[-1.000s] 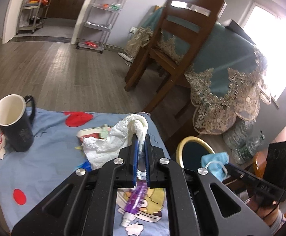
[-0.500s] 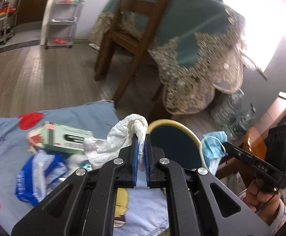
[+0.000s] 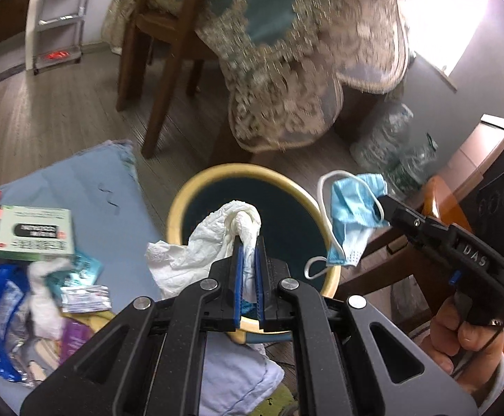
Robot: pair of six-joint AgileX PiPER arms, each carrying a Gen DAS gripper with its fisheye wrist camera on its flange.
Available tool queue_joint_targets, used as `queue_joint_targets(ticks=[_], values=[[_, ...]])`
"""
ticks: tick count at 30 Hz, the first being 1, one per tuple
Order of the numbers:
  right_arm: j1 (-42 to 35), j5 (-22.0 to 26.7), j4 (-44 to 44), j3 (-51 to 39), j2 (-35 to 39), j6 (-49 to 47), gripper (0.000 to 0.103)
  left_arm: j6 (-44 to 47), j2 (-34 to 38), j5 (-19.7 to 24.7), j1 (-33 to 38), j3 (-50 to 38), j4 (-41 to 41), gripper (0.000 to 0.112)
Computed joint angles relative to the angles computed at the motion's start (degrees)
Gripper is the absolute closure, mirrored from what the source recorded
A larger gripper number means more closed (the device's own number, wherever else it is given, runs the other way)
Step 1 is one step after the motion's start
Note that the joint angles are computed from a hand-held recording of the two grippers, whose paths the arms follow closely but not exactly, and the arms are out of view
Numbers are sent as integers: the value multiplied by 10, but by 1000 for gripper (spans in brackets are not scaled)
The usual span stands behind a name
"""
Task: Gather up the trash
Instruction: 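Carry the white tissue and blue mask over the bin with both grippers, then open both grippers over the bin, dropping the tissue and mask, then grasp the blue-and-white wipes package with the left gripper and lift it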
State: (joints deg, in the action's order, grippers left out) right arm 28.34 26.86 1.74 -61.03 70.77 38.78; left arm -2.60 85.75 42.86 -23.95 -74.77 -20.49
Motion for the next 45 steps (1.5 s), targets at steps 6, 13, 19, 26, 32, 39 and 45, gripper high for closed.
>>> queue_joint_targets(ticks=[6,13,19,26,32,39,45], values=[[-17,3,-5,12,-1,15,88,10,59,0,-18,-27,-34,107],[-13,10,-56,19,-11,61,88,3,109,2,-31,-52,-40,87],[-18,8,-57,22,-5,68,88,1,72,-11,2,-23,-36,60],[-9,22,-92,-3,39,93,86,38,21,-8,59,13,-66,58],[16,52,-154,-20,64,152,54,86,-39,9,113,47,-80,57],[32,54,-185,-24,67,182,45,142,-101,48,218,79,-101,56],[50,52,-180,-38,79,179,43,192,-139,84,315,99,-121,52]])
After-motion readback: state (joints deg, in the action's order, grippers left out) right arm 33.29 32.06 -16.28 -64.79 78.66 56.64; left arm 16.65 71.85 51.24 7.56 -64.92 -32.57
